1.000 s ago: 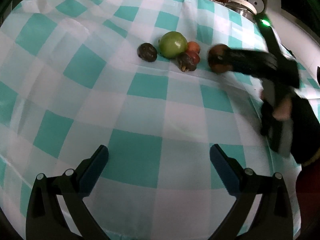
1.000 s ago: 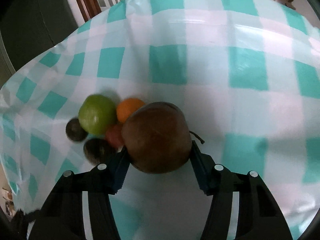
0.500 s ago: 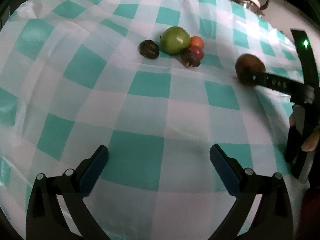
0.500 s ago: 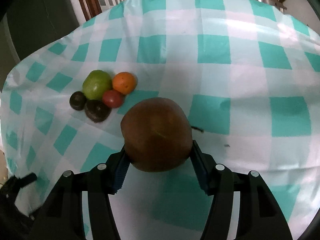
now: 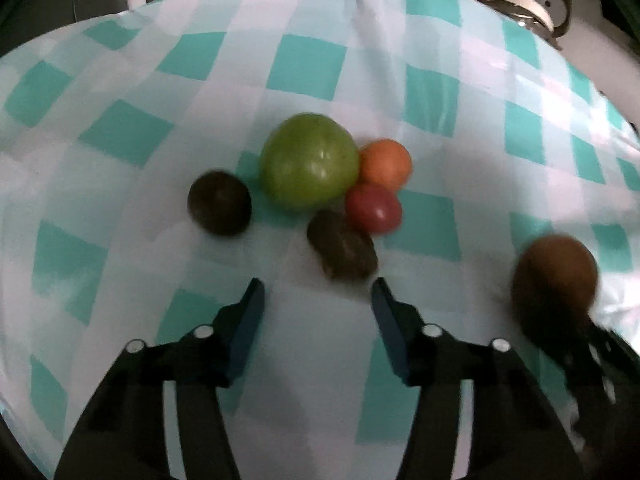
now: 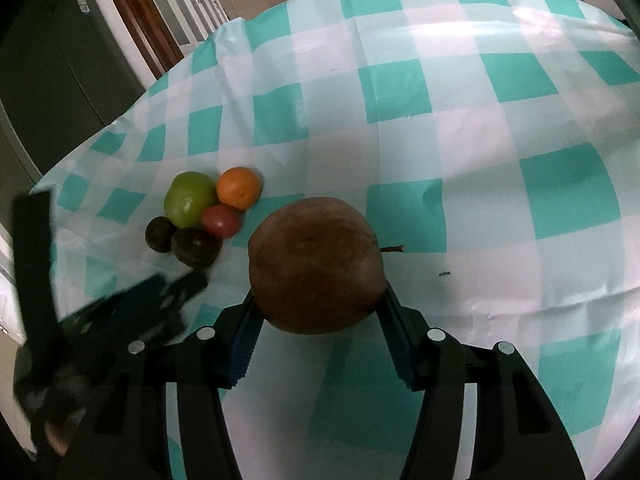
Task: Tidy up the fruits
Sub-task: 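Grasp the dark brown mangosteen-like fruit with the left gripper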
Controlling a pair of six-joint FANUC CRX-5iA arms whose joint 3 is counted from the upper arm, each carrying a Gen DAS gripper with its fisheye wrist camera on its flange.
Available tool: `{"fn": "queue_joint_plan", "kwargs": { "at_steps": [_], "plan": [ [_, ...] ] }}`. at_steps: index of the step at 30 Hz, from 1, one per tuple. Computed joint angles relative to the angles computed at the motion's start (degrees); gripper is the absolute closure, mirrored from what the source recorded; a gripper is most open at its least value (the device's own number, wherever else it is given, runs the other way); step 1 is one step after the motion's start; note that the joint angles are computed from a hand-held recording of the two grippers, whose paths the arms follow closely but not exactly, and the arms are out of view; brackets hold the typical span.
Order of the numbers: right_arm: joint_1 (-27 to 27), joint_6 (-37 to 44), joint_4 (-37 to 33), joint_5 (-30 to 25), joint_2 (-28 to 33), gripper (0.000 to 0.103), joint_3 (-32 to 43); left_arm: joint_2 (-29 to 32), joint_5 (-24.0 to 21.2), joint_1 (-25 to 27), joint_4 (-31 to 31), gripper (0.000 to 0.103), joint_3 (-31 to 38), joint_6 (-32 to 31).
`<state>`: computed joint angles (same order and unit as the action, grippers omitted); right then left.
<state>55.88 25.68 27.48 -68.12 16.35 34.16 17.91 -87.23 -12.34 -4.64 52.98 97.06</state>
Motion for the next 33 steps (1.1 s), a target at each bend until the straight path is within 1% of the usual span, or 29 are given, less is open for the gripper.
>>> {"fn": "queue_joint_plan", "kwargs": {
  "at_steps": [2,3,4,5,6,8,9,10,12,14,16,18,20,21,22,23,24,26,27,28,29,30,31,33],
  "plan": [
    [-0.02,-0.40,0.09,0.17,-0.25,0.047,-0.38,2.01,-1.40,-0.72,-1.70,0.065,3.18,-0.84],
    [-0.02,-0.54,0.10,0.27,-0.11,0.047,-0.26,2.38,-1.48,-1.07,-2.42,0.078,3.83,-1.73],
    [0.00,-0.83,0.20,0.75,-0.38,0.047,-0.72,2.32,-1.36,-1.08,-2.30,0.080,3.67,-2.29],
    [-0.03,-0.98,0.20,1.11,-0.68,0.047,-1.14,1.57,-0.34,-0.58,-0.96,0.080,2.20,-2.70],
    [-0.09,-1.10,0.14,1.42,-0.90,0.047,-1.43,0.12,1.54,0.24,0.93,0.081,-0.40,-2.79],
    [-0.06,-1.34,0.29,1.58,-1.12,0.048,-1.78,-3.19,5.26,1.13,2.15,0.082,-5.30,-2.79],
    [0.01,-1.60,0.47,1.99,-1.65,0.048,-2.56,-4.70,6.72,1.60,2.87,0.102,-7.45,-3.18],
    [-0.01,-1.82,0.61,2.24,-1.83,0.048,-2.87,-6.41,8.13,2.41,4.44,0.103,-9.93,-3.71],
    [-0.04,-2.05,0.65,2.58,-2.18,0.048,-3.41,-11.01,11.80,4.38,7.71,0.103,-16.17,-4.66],
    [-0.01,-1.55,0.42,1.73,-1.80,0.048,-2.70,-13.09,12.98,5.43,9.49,0.103,-18.85,-5.40],
    [-0.05,-1.32,0.38,1.21,-1.42,0.048,-2.03,-14.45,12.98,6.71,11.40,0.103,-20.65,-6.08],
    [-0.08,-1.31,0.37,0.89,-1.29,0.048,-1.77,-14.16,12.07,7.92,14.72,0.102,-21.23,-8.65],
    [-0.11,-0.96,0.19,0.30,-0.87,0.048,-1.06,-13.48,11.07,7.78,14.26,0.079,-20.31,-8.89],
    [-0.12,-0.83,0.12,0.06,-0.72,0.048,-0.80,-12.71,10.98,7.07,13.29,0.047,-19.32,-8.41],
    [-0.17,-0.77,0.06,-0.10,-0.53,0.048,-0.51,-12.29,11.44,6.41,12.06,0.024,-18.60,-7.83],
    [-0.16,-0.80,0.08,-0.01,-0.58,0.048,-0.59,-11.87,11.88,5.45,10.18,0.022,-17.77,-6.95],
    [-0.15,-0.84,0.10,-0.03,-0.55,0.048,-0.55,-10.26,11.00,4.48,8.34,0.022,-15.41,-6.38],
    [-0.22,-0.69,-0.10,0.17,-0.50,0.048,-0.52,-6.56,8.33,3.77,7.66,0.022,-10.68,-6.31],
    [-0.24,-0.63,-0.17,0.22,-0.45,0.048,-0.47,-4.69,6.90,3.17,6.43,0.025,-8.07,-5.74],
    [-0.28,-0.51,-0.30,0.41,-0.46,0.048,-0.50,-3.17,5.62,2.59,4.94,0.038,-5.85,-5.22],
    [-0.29,-0.52,-0.34,0.60,-0.55,0.048,-0.68,-0.29,2.28,2.18,3.85,0.046,-1.70,-4.52],
    [-0.32,-0.55,-0.39,0.83,-0.67,0.048,-0.88,1.05,0.74,2.12,3.28,0.058,0.32,-3.73],
    [-0.34,-0.58,-0.44,1.15,-0.87,0.048,-1.22,0.89,1.36,2.22,3.18,0.061,0.15,-3.13],
    [-0.30,-0.78,-0.33,1.69,-1.20,0.048,-1.81,-0.56,2.80,3.11,5.35,0.061,-2.53,-3.77]
  ]
}}
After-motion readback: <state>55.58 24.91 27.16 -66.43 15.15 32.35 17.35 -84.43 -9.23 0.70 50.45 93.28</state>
